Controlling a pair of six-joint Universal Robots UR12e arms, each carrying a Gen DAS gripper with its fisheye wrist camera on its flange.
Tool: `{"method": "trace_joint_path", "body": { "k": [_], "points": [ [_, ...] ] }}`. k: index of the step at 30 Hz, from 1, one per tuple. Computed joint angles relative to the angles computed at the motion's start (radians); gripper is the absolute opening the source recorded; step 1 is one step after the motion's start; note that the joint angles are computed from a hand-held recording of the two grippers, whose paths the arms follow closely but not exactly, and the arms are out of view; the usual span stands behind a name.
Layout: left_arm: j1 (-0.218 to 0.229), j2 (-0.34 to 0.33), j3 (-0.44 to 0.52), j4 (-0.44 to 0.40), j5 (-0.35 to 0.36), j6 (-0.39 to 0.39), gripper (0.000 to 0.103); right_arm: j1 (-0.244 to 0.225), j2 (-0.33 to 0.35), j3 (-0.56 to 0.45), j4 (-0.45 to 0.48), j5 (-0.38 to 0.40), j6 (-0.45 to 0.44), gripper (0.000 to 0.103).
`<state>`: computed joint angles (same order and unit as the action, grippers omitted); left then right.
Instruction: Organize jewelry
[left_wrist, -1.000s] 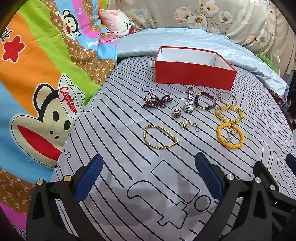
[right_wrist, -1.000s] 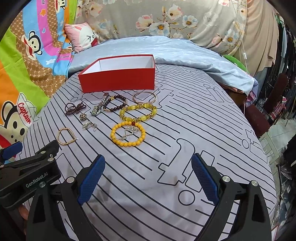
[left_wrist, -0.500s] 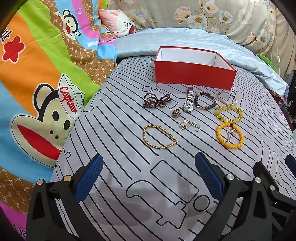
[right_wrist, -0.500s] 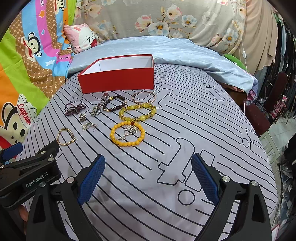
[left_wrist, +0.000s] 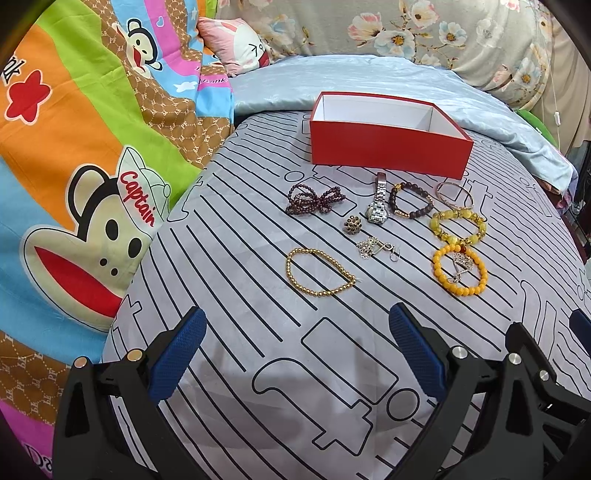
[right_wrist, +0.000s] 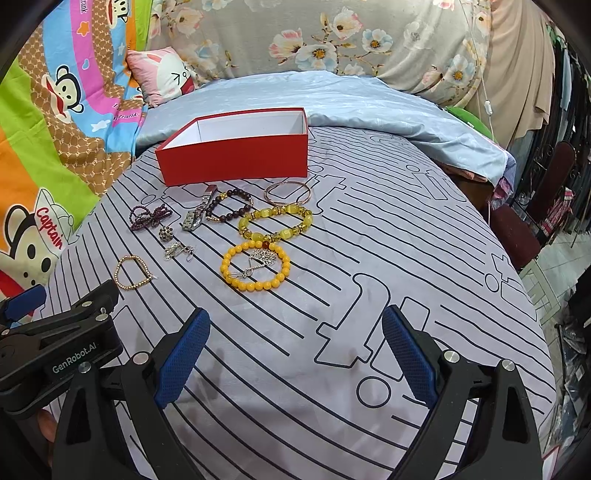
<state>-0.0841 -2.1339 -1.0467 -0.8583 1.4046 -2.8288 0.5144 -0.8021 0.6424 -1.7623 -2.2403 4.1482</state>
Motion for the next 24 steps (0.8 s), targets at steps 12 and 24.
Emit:
{"method": "trace_joint_path", "body": {
  "k": [12,24],
  "points": [
    [0.001,0.000,0.000,-0.001,0.000,0.000,0.097,0.000,-0.001,0.002,-0.001,0.001,0.000,0.092],
    [0.003,-0.001,0.000,-0.004,0.000,-0.001,0.097,0.000,-0.001,0.002,-0.001,0.001,0.000,0.092]
  ]
}}
